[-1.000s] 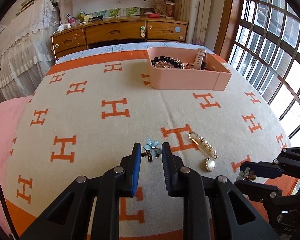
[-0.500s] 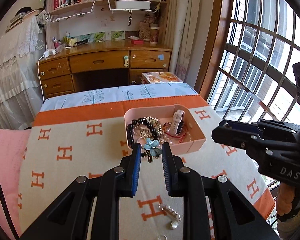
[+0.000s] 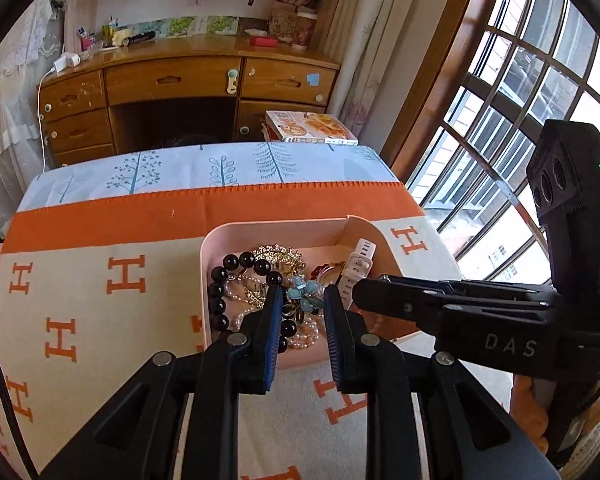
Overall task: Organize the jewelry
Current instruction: 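Release the brooch into the pink box with the left tool while the right tool drops the earring in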
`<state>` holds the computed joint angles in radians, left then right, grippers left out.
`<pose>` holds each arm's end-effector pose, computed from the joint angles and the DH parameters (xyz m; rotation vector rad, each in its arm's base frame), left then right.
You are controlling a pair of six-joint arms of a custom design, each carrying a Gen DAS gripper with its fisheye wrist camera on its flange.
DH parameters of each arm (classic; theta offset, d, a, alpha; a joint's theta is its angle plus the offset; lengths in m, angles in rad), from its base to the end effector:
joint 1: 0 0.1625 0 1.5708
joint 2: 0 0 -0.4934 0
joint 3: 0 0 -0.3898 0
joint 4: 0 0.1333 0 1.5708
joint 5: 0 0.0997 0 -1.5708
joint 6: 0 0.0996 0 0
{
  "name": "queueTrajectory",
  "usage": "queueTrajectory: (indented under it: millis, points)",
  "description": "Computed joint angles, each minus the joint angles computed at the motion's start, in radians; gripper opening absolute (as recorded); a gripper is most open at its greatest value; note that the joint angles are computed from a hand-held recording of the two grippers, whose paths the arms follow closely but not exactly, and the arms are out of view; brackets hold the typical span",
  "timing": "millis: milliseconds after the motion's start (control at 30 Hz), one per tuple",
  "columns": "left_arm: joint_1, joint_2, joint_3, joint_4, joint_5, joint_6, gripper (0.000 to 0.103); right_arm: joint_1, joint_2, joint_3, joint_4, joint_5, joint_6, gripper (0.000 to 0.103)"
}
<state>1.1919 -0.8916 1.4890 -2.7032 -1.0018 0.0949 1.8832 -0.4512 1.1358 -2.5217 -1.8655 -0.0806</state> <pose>-0.1077 -0.7760 0.3058 0.3988 2.5207 -0.7955 0.3659 -0.7932 0.0654 0.5008 -2.8058 0.4280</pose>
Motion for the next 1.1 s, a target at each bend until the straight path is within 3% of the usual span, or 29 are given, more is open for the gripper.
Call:
queueTrajectory:
  millis: [100,233,300,500,633,833,1100]
  points:
    - [0.015,0.018,-0.021,0.033,0.009,-0.027,0.024,-0.014,0.006,-0.007,0.032,0.018,0.033,0.022]
    - [0.025,0.013,-0.01,0.015,0.005,-0.042,0.052,-0.021,0.002,0.009,0.012,0.012,0.038,0.024]
    - [0.023,0.002,0.009,-0.014,0.014,-0.04,0.053,-0.021,-0.005,0.023,-0.003,0.011,0.04,0.029]
    - [0.008,-0.048,0.08,-0.061,0.036,-0.044,0.054,-0.015,-0.047,0.106,-0.072,0.012,0.02,0.029]
    - [-0.013,-0.093,0.157,-0.124,0.056,-0.043,0.063,-0.003,-0.084,0.194,-0.148,0.002,-0.011,0.029]
    - [-0.051,-0.167,0.293,-0.243,0.086,-0.035,0.065,0.017,-0.138,0.336,-0.264,-0.021,-0.052,0.029]
    - [-0.12,-0.229,0.467,-0.421,0.176,0.007,0.075,0.04,-0.2,0.515,-0.446,-0.018,-0.109,0.029]
